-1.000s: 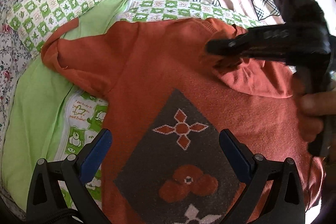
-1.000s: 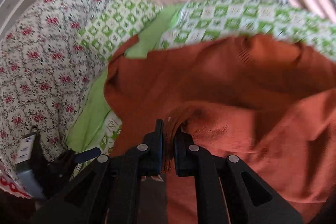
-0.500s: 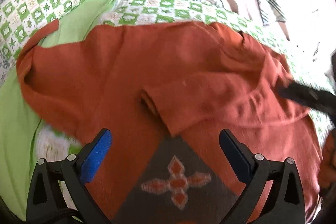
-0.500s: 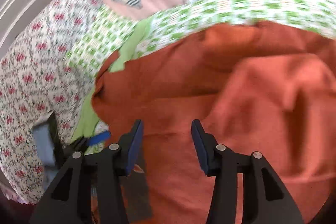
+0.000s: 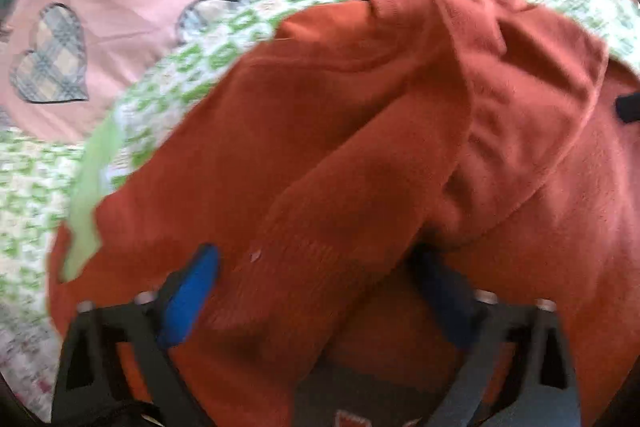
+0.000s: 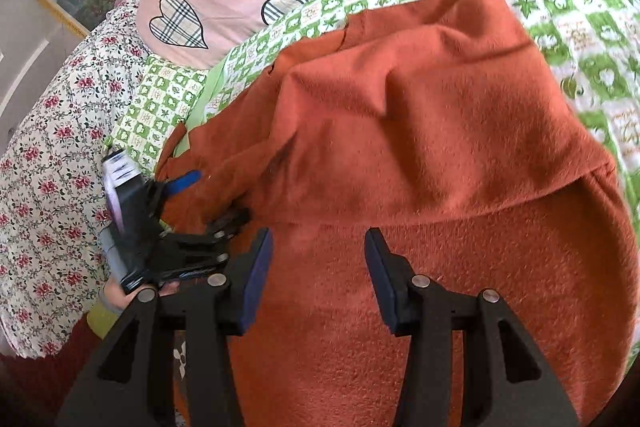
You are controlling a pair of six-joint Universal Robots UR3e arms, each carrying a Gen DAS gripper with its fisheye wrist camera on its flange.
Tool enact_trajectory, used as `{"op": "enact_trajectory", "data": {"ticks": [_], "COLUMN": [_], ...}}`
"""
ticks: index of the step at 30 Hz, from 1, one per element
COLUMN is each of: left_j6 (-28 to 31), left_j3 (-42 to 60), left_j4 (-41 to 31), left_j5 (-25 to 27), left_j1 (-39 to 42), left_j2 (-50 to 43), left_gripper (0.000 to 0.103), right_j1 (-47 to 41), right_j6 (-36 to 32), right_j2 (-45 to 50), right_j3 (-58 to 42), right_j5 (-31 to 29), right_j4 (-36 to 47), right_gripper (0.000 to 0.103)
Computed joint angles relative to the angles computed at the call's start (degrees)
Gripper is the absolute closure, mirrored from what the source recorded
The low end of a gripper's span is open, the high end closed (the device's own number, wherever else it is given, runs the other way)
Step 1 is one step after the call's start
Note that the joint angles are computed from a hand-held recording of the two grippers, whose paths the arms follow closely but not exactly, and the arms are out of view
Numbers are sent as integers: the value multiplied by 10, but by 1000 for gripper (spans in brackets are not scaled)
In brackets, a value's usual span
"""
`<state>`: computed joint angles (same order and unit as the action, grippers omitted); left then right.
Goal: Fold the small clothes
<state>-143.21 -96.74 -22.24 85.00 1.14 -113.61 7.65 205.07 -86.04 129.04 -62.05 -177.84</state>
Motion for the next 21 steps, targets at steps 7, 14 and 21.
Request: {"op": "enact_trajectory", "data": {"ticks": [7, 14, 21], "left_j6": [17, -6, -165], "left_j3": [101, 267, 152], "left_j4": [-340, -656, -430], "left_j5": [-229, -353, -321], "left_j1": [111, 215, 222], "left_j2": [79, -4, 10], "left_gripper": [93, 88, 70], "right_j1": [-7, -19, -25], "right_j6": [-14, -16, -22], "right_j2": [-21, -45, -61], "right_j3": [13, 36, 40], "right_j5": [-8, -5, -27], "right_j4": [6, -1, 17], "right_gripper": [54, 54, 54]}}
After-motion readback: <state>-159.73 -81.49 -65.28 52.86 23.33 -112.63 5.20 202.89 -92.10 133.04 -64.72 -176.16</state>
